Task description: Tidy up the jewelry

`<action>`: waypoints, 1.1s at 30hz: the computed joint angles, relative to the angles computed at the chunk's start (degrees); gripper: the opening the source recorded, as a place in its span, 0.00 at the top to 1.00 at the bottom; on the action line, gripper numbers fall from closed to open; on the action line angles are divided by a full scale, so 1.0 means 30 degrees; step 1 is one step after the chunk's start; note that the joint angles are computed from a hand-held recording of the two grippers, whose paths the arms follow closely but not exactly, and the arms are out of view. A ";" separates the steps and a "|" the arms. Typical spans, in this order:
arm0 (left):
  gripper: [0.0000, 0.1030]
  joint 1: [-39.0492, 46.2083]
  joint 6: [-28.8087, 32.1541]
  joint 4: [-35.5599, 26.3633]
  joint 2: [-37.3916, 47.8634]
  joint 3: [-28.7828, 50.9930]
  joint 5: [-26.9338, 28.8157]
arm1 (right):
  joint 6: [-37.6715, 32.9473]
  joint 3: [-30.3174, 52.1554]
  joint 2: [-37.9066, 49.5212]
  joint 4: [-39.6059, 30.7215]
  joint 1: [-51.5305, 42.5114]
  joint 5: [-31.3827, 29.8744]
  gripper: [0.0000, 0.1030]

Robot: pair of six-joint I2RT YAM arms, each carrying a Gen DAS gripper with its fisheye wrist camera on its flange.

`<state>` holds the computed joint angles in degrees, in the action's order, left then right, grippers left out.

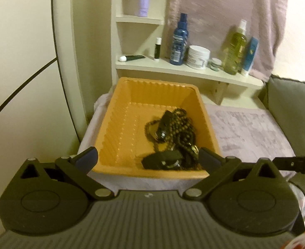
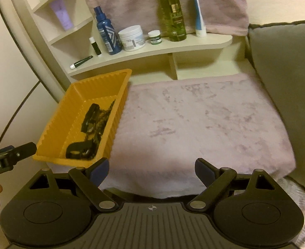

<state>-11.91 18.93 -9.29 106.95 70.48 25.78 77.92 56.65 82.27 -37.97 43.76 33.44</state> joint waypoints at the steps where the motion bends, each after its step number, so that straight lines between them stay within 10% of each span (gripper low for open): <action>1: 0.01 -0.0020 0.0033 -0.0073 -0.0289 -0.0297 -0.0024 | 0.0189 0.0208 0.0097 -0.0307 0.0232 0.0110 0.13; 33: 0.01 -0.1413 0.0666 -0.0250 -0.2951 -0.4138 -0.2050 | 0.2518 0.0995 0.0882 -0.2673 0.2892 0.0624 0.13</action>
<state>-16.15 20.93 -10.04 98.10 58.06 19.63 85.47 59.64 84.92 -45.99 52.44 35.31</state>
